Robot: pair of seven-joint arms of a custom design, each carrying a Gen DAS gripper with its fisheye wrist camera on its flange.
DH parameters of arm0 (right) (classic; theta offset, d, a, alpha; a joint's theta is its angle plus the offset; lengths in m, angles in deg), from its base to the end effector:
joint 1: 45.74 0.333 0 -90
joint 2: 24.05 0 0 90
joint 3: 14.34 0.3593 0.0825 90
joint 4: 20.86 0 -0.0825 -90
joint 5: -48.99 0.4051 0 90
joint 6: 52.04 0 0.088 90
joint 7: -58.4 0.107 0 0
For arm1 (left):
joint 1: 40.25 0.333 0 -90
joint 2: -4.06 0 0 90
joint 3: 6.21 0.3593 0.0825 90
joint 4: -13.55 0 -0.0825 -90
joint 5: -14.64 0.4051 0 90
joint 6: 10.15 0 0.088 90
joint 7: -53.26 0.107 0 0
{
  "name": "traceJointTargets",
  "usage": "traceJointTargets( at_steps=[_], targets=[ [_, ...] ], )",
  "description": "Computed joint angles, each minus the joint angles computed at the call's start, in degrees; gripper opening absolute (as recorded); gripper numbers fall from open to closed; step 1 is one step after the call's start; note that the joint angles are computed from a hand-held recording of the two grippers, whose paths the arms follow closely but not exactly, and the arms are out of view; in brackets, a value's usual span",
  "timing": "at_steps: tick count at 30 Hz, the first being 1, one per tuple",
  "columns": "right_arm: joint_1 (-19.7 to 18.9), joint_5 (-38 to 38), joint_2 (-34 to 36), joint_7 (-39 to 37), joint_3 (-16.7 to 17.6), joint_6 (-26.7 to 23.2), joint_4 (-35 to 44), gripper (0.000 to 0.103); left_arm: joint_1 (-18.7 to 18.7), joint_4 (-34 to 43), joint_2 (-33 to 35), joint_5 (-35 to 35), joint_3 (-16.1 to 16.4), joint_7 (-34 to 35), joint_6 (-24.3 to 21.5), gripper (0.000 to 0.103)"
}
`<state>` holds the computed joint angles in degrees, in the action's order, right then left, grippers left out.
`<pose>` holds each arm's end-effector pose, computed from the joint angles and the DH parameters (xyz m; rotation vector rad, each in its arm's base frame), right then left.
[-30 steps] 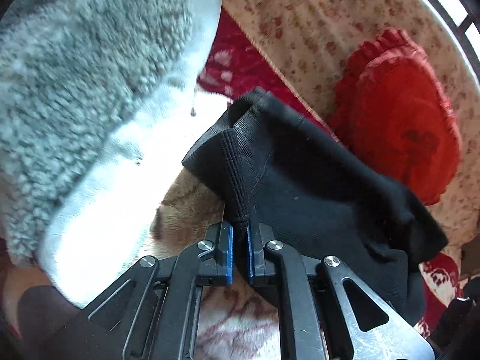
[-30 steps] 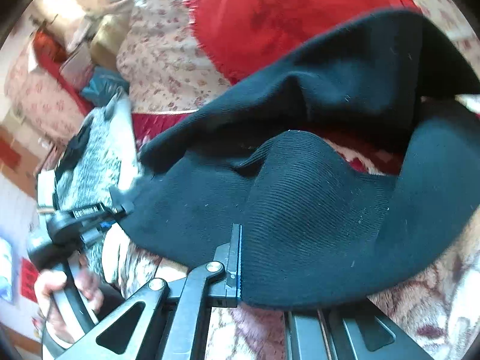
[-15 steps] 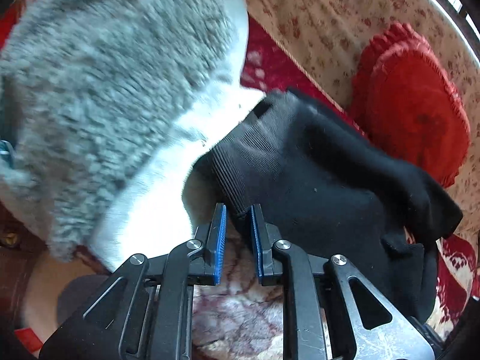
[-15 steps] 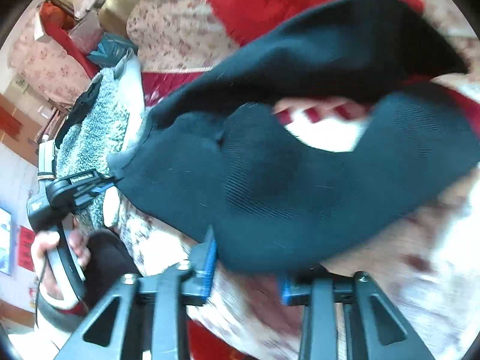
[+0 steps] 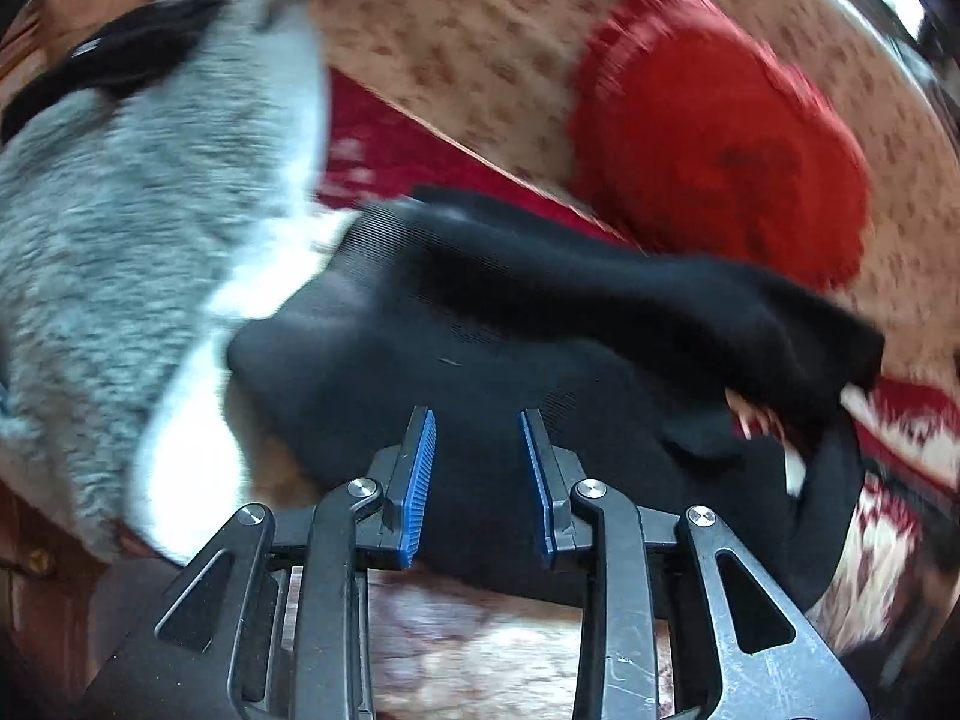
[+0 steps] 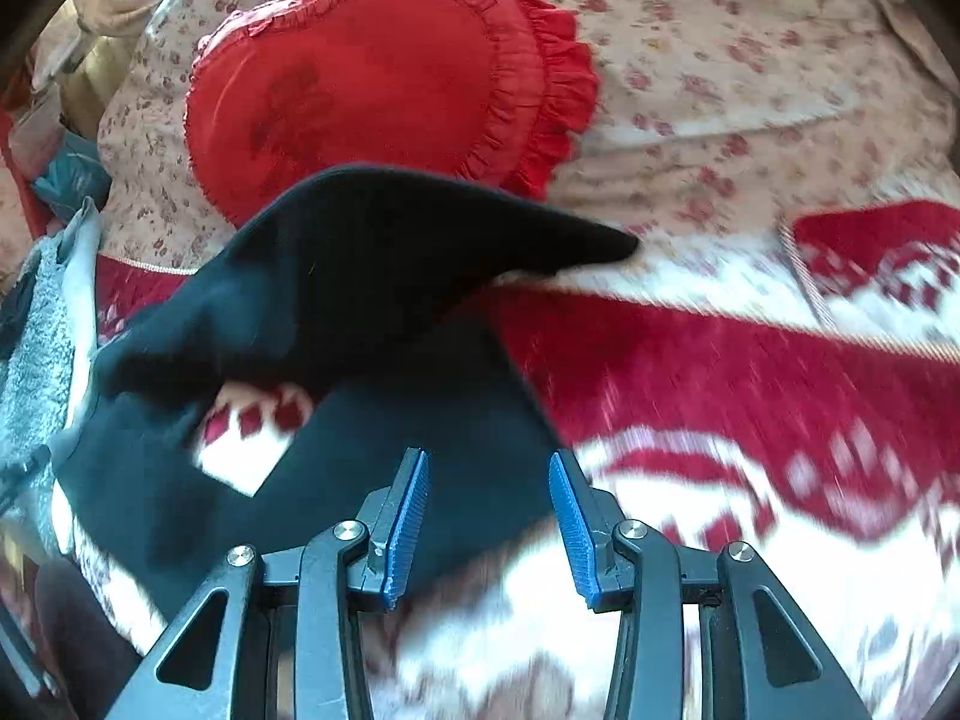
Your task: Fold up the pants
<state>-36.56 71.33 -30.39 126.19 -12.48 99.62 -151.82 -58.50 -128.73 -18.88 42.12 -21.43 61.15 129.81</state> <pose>0.5402 0.0955 0.4800 -2.1055 1.5841 -0.2633 0.3733 -0.2549 0.4940 -2.3395 1.3380 -0.5755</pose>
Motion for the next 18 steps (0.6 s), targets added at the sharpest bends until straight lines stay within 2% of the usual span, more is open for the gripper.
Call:
traceJointTargets(
  at_steps=[3,5,6,7,8,9,12,14,18],
  targets=[
    [0.1,-1.4,6.5,-1.6,-0.3,-4.1,6.1,0.043,-0.5,2.6,4.6,-0.9,0.4,2.7,1.1,0.027],
    [0.0,0.9,9.1,-2.8,-0.8,-7.4,8.6,0.041,-1.1,3.6,6.7,-2.3,0.6,4.5,1.7,0.027],
    [-0.2,4.2,9.0,-4.7,-0.9,-7.2,8.3,0.036,-1.2,3.8,7.3,-2.9,0.6,5.1,1.8,0.027],
    [-0.3,6.5,8.4,-7.0,-1.0,-6.7,7.7,0.014,-1.2,4.3,8.4,-3.2,0.5,5.3,2.0,0.027],
    [-0.4,8.3,7.3,-9.2,-1.0,-6.8,7.1,0.008,-1.2,4.2,8.5,-3.6,0.5,5.6,2.5,0.027],
    [-0.4,9.2,5.5,-10.7,-1.1,-5.8,5.6,0.008,-1.3,4.0,8.6,-4.3,0.7,6.1,3.0,0.026],
    [-0.6,6.0,-0.5,-11.1,-1.2,-2.8,1.3,0.008,-1.3,3.6,7.9,-4.7,0.6,6.6,3.5,0.027],
    [-1.6,5.0,-4.9,-10.2,-1.7,-4.0,-1.2,0.008,-1.2,2.6,6.3,-4.5,0.4,6.2,3.7,0.027],
    [-6.8,-7.4,-10.0,-3.1,0.3,-7.5,-4.5,0.008,-1.4,2.0,5.8,-4.4,0.0,5.5,3.1,0.028]
  ],
)
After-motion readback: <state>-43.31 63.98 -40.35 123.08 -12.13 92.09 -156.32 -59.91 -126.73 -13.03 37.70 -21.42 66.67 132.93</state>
